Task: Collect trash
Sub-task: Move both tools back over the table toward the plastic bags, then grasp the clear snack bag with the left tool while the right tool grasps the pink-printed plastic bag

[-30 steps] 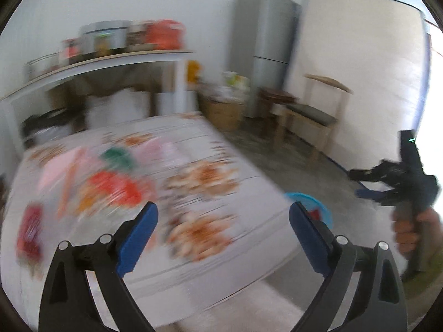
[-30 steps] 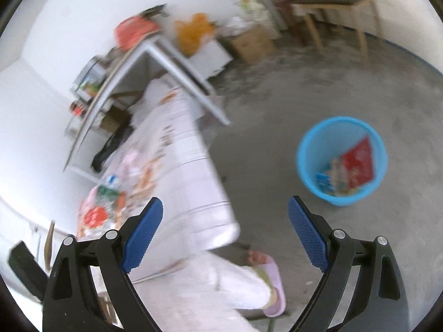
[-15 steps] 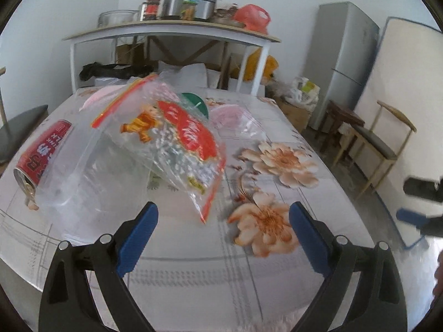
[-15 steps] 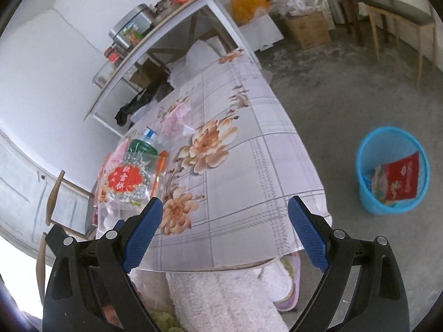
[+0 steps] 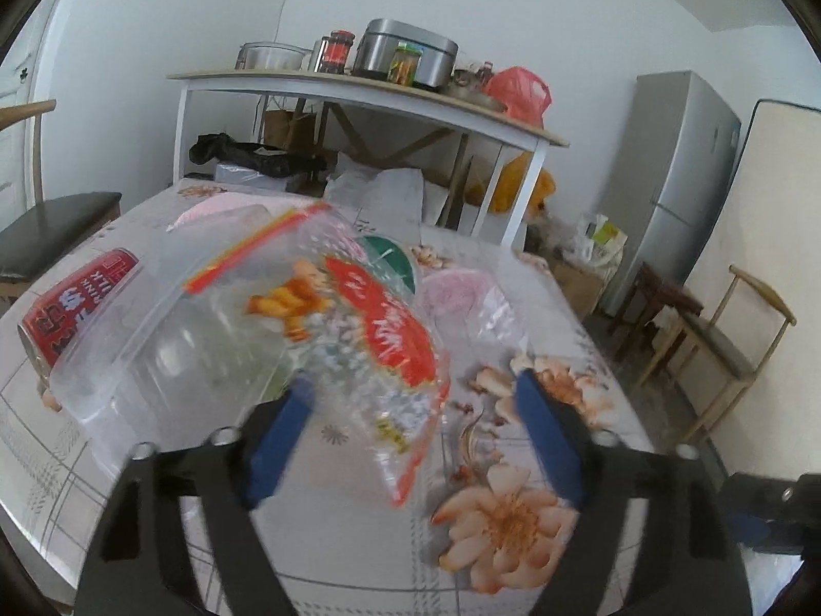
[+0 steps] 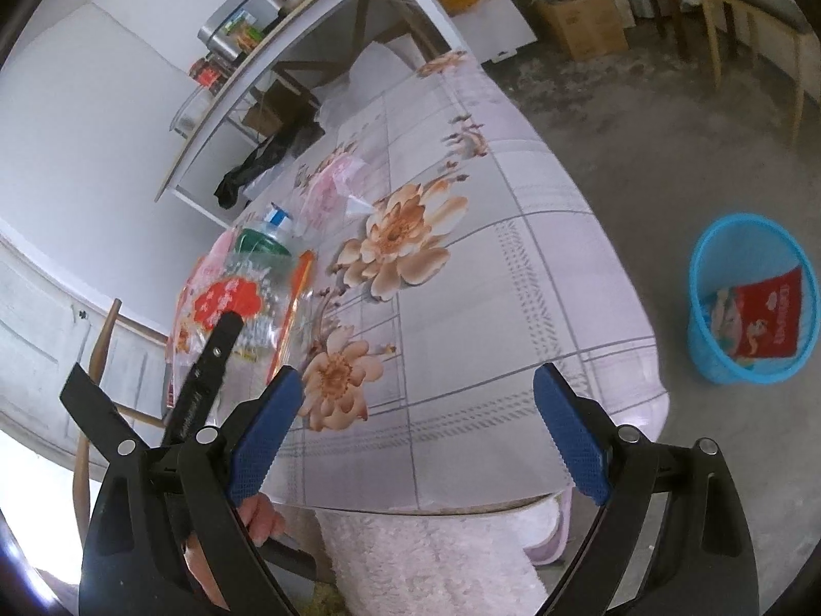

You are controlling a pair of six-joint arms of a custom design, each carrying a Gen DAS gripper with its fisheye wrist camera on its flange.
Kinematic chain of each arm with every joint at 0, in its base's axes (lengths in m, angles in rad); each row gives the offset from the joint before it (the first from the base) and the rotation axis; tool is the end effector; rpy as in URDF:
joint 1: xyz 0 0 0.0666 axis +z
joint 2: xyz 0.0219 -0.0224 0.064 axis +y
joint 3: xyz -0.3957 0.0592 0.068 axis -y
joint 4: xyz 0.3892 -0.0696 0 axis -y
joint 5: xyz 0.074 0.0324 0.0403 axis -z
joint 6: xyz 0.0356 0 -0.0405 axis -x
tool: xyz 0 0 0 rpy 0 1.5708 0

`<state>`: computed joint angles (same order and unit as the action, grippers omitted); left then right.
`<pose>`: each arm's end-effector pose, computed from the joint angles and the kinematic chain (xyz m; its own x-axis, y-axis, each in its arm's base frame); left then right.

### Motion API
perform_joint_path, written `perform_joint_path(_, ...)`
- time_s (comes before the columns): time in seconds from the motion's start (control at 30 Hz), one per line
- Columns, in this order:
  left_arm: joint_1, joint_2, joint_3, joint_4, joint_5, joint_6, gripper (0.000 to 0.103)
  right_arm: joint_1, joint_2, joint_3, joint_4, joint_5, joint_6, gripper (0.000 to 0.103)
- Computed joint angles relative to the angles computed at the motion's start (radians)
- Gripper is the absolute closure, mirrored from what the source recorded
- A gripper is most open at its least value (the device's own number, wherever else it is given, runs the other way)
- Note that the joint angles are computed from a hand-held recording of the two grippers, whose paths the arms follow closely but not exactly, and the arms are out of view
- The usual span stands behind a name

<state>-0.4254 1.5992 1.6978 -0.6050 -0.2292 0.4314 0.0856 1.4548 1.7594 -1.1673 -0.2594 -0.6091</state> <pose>0.5345 -0.2337 0.5096 -0.4937 -0.2234 -0.8405 0.0159 0.9640 -0.2656 0.4828 0.0502 0.5658 -0.7631 0.4895 -0.4219 0.2289 0.8153 0.5319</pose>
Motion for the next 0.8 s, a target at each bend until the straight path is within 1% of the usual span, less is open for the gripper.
perform_joint_path(0.03,0.007,0.001,0.002,-0.003,0.021,0.014,0.044,0.002,0.002,0.004,-0.002,0.001,0.001,0.015)
perform_joint_path(0.1,0.016,0.008,0.011,-0.019,0.05,0.041,0.061,0.006,0.006,0.009,-0.007,0.003,0.001,0.015)
perform_joint_path(0.13,0.023,0.013,0.017,-0.028,0.065,0.056,0.064,0.009,0.009,0.012,-0.009,0.006,-0.001,0.015)
perform_joint_path(0.2,0.034,0.017,0.023,-0.035,0.088,0.079,0.081,0.014,0.011,0.014,-0.011,0.009,-0.005,0.015)
perform_joint_path(0.27,0.042,0.016,0.025,-0.039,0.109,0.086,0.087,0.019,0.013,0.018,-0.014,0.013,-0.006,0.015)
perform_joint_path(0.3,0.042,0.013,0.024,-0.04,0.109,0.086,0.093,0.021,0.014,0.02,-0.014,0.017,-0.007,0.015)
perform_joint_path(0.33,0.043,0.008,0.019,-0.033,0.119,0.077,0.095,0.022,0.015,0.023,-0.014,0.022,-0.007,0.015)
perform_joint_path(0.47,0.039,-0.023,-0.012,-0.008,0.167,0.035,0.1,0.021,0.031,0.064,-0.026,0.04,0.013,0.017)
perform_joint_path(0.57,0.033,-0.05,-0.037,-0.009,0.22,0.001,0.101,0.018,0.065,0.132,-0.04,0.054,0.052,0.017)
perform_joint_path(0.63,0.026,-0.07,-0.058,-0.008,0.249,-0.029,0.101,0.013,0.102,0.194,-0.051,0.048,0.084,0.017)
perform_joint_path(0.7,0.022,-0.089,-0.081,-0.003,0.268,-0.06,0.101,0.006,0.17,0.296,-0.081,0.017,0.124,0.017)
perform_joint_path(0.8,0.015,-0.108,-0.102,0.004,0.278,-0.094,0.101,-0.011,0.295,0.465,-0.132,-0.112,0.125,0.017)
